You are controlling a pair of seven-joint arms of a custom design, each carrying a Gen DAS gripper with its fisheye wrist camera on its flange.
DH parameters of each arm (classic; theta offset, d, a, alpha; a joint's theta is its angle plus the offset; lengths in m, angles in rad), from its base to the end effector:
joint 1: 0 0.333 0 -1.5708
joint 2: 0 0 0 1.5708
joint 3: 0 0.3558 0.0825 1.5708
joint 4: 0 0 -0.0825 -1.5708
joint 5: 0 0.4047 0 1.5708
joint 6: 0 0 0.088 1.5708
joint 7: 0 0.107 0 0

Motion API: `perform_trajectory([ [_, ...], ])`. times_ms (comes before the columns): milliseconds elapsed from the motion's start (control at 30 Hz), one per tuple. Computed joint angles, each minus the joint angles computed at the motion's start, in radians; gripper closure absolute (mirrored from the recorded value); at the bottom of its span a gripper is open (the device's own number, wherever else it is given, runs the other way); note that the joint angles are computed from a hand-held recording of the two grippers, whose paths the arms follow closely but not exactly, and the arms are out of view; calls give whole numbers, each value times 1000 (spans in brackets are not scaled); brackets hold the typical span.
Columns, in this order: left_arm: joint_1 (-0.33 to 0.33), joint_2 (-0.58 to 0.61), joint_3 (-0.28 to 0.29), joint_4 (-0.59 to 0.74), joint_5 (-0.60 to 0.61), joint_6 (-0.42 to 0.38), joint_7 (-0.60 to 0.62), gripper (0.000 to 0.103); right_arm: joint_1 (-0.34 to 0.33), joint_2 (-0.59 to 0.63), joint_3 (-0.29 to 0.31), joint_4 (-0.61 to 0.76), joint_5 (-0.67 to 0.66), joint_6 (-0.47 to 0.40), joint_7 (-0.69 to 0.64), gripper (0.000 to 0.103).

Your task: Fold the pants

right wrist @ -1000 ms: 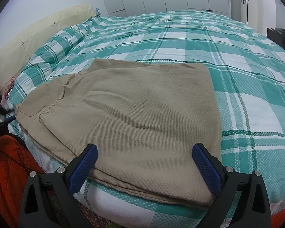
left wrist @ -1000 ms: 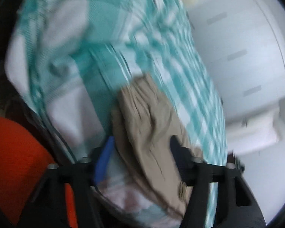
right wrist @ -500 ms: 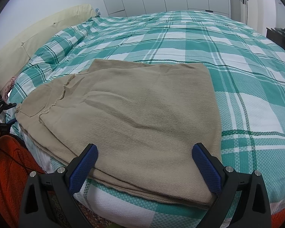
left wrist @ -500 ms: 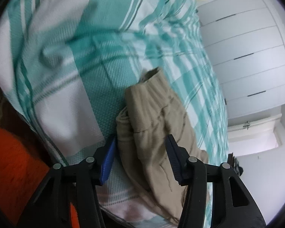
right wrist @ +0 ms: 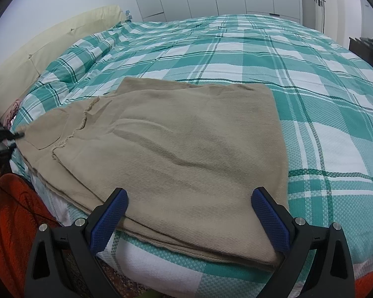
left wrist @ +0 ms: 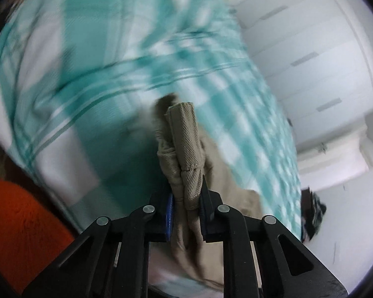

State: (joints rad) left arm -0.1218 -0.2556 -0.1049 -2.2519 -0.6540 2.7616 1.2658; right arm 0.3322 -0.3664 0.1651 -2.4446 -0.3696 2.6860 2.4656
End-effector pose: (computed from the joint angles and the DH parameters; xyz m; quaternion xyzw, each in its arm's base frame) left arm 0.5180 -0.0982 0.5820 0.8026 -0.4300 0.4134 0.0049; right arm 0.4105 0.2432 0.5275 -0.6318 0.7030 -0.1804 0.2721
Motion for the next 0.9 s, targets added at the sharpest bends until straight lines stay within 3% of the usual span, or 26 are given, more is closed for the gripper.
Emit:
perform_trajectory([
  [133,-26,-2,-39,109,80,-30,42,88,3,-25,-1,-11,7,10,10,4],
  [233,-70,23,-63,206,112,-61,95,88,3,-63,-10,-40,28,66,25,4],
  [400,-161,144,-122,379,105,-107,181,89,-137,-167,77,-89,-79,148,194,4],
  [500,-206,257,-175,475,162,-132,162,88,-210,-237,111,-123,-125,158,290,4],
  [533,-223,297,-189,501,177,-143,164,83,-217,-255,108,-137,-126,157,310,4],
  [567,-243,350,-204,540,205,-174,175,65,-218,-271,97,-154,-119,156,327,4],
  [633,-293,469,-220,645,316,-324,168,40,-220,-293,80,-179,-103,152,353,4],
  [700,-330,506,-221,662,379,-388,164,41,-230,-321,66,-211,-80,163,397,4],
  [800,-310,432,-236,566,296,-343,247,38,-250,-378,53,-264,-54,186,452,4],
  [900,-287,323,-213,469,285,-277,311,28,-227,-411,15,-305,-29,238,441,4],
])
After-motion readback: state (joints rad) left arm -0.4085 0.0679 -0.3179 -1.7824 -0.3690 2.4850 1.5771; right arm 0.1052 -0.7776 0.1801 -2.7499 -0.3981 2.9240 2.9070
